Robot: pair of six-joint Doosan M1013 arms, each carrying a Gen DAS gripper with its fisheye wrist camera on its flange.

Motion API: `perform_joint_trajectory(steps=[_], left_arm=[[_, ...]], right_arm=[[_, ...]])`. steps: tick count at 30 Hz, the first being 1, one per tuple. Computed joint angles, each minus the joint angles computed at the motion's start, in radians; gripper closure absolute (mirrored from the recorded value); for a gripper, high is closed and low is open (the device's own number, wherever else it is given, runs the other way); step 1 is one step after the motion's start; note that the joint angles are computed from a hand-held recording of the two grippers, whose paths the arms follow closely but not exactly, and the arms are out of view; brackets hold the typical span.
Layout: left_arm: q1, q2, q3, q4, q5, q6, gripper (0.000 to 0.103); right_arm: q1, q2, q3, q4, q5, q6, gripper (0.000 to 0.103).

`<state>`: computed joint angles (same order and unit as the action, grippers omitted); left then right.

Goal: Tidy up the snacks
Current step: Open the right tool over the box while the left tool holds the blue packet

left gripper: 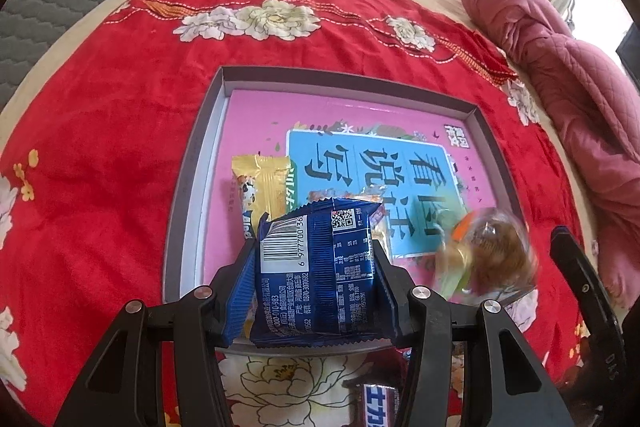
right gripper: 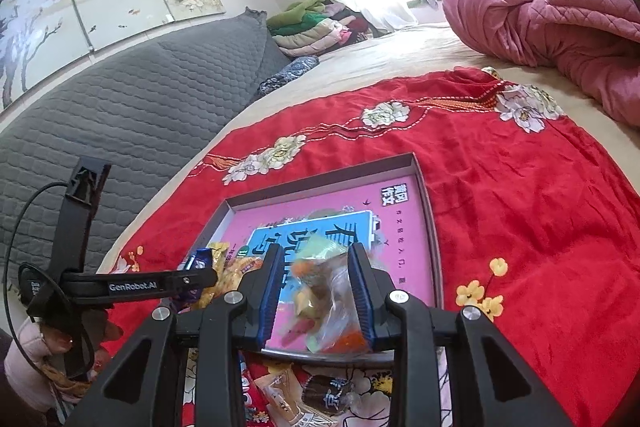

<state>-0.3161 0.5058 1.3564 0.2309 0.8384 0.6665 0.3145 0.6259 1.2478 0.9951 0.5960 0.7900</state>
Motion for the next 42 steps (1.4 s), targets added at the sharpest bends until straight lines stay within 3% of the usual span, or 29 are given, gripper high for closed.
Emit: perform_joint_trajectory(steps=[5,18,42], left_arm=[[-0.001,0.004,-0.001,-0.007,0.007,0.006,0.048],[-0.003,0.012,-0.005,0.019,0.021,-0.016,0.048],[-0.015,0.025,-0.024,0.039,0.035,0.006,0.046]], right_arm=[[0.01,0.018,-0.024,-0.129,0.024,0.099,0.07],[-0.006,0.041,-0.043,-0.165,0.06,0.21,0.07],[0.009,0.051,-0.061,-0.283,0.084,0.275,0.07]])
